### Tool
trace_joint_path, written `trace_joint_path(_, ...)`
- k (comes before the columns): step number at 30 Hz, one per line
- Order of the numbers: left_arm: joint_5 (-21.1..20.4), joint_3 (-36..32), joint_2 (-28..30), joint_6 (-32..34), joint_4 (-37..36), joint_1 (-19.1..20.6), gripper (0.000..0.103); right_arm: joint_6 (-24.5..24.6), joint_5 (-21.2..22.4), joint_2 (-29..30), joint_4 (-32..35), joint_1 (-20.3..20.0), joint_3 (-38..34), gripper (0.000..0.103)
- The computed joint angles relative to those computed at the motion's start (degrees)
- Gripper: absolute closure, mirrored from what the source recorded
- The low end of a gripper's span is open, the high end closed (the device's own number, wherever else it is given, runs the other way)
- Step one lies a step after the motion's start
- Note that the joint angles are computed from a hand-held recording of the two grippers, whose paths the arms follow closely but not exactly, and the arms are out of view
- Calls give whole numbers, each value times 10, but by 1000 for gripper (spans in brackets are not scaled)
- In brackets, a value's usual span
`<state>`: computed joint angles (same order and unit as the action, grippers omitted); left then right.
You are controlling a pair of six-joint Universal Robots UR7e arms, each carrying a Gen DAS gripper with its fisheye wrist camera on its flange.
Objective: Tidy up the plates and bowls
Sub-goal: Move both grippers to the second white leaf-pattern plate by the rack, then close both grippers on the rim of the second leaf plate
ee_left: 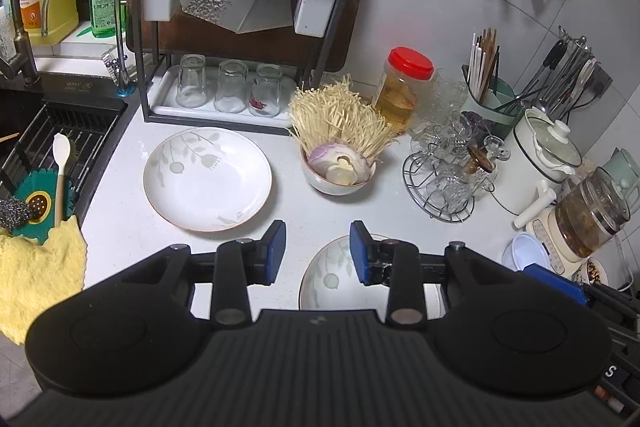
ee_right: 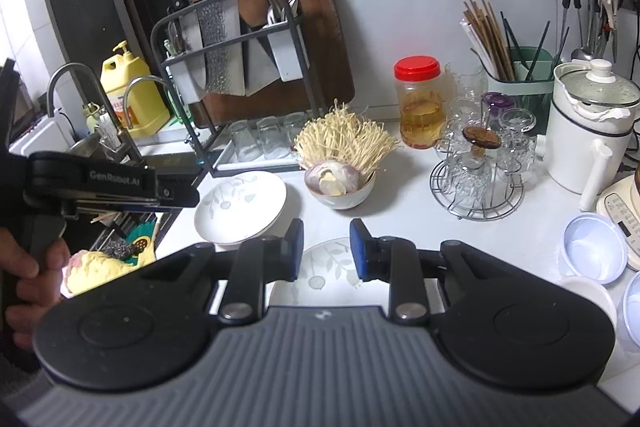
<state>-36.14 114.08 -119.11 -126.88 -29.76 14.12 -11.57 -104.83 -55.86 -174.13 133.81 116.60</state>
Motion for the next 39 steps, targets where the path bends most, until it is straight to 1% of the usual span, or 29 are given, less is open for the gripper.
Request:
trace_joint_path(7,6,-6,-38,22,7,6,63,34,-16,28,8,17,-20,74)
trace_joint_path(9,11,-7,-49,30,9,10,61,40,-22,39,13,22,-30,74)
trace_joint_path(12,18,-9,-65,50,7,25,60,41,-29,58,16,29,-47,74)
trace_joint_path(15,30,-8,-86,93,-17,50,59,44,-31,79,13,34,-62,74)
trace_joint_path(19,45,-7,-112,156,-50,84,56,67,-30,103,34,37,-85,74)
trace_joint_path(21,56,-6,-126,188,-67,103,50,71,-36,117,38,40,-97,74)
trace_joint_path(23,67,-4,-140,229,-98,130,49,82,-39,132,44,43,-110,74)
trace_joint_path(24,72,0,-148,255,-120,145,48,90,-42,140,46,44,-117,73)
trace_joint_path(26,80,8,-161,326,-180,185,47,102,-47,155,46,45,-128,57)
trace_joint_path(28,86,20,-170,409,-253,229,44,110,-45,170,46,46,-139,53)
trace_joint_path(29,88,26,-173,447,-288,249,40,113,-44,178,53,46,-147,52)
trace_joint_path(30,87,35,-178,495,-331,272,38,118,-45,186,63,46,-156,52)
trace_joint_path(34,77,73,-183,689,-522,369,37,131,-40,219,90,46,-188,52)
trace_joint_path(37,59,94,-173,803,-652,438,37,138,-43,249,106,44,-216,52)
trace_joint_path(39,44,102,-160,872,-730,484,37,142,-43,270,100,42,-228,52)
